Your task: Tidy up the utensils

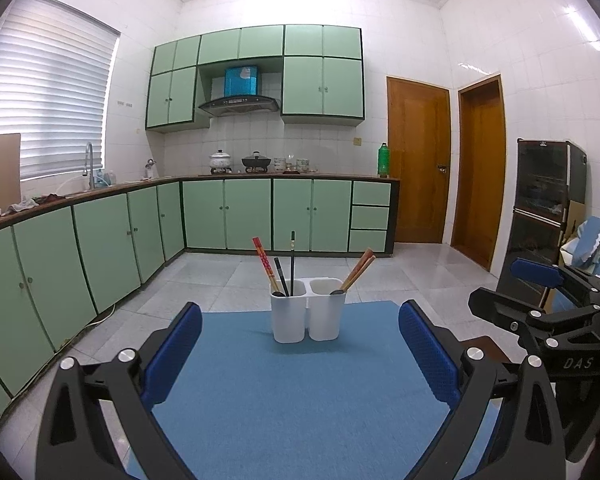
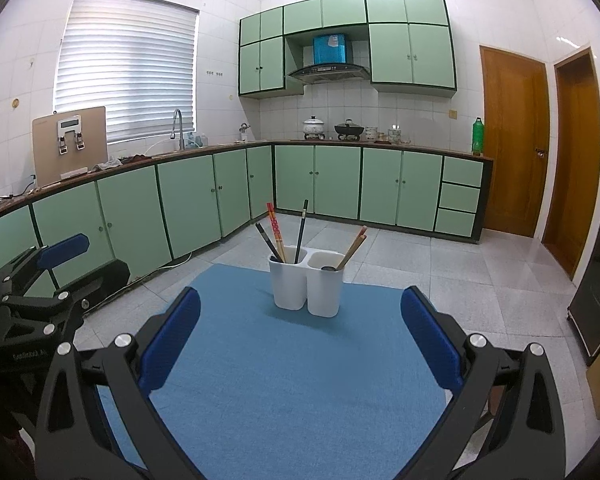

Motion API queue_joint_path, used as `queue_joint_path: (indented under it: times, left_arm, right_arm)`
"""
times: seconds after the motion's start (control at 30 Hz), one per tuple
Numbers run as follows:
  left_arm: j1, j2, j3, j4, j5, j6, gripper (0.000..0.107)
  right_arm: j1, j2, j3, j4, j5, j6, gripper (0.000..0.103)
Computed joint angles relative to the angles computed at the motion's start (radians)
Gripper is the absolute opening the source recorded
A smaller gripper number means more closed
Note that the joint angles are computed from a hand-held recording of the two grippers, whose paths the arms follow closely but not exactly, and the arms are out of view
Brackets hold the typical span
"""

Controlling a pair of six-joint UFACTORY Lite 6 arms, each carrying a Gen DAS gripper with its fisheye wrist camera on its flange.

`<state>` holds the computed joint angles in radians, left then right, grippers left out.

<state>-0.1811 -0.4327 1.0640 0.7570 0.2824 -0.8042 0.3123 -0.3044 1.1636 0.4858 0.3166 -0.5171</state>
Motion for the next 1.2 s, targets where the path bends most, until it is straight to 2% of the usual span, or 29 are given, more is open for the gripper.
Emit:
queue_joint_path:
  times: [0.9, 1.2]
  left_arm:
    - [0.012, -0.001, 0.003, -0.037, -0.006, 0.040, 0.097]
    - [0.031, 0.004, 0.013, -0.104, -0.012, 0.107, 0.097]
  right_arm:
    - [0.018, 0.009, 0.016, -0.054, 0.006, 0.059, 0.097]
    - [0.025, 0.016, 0.023, -0.071, 0.004, 0.080, 0.097]
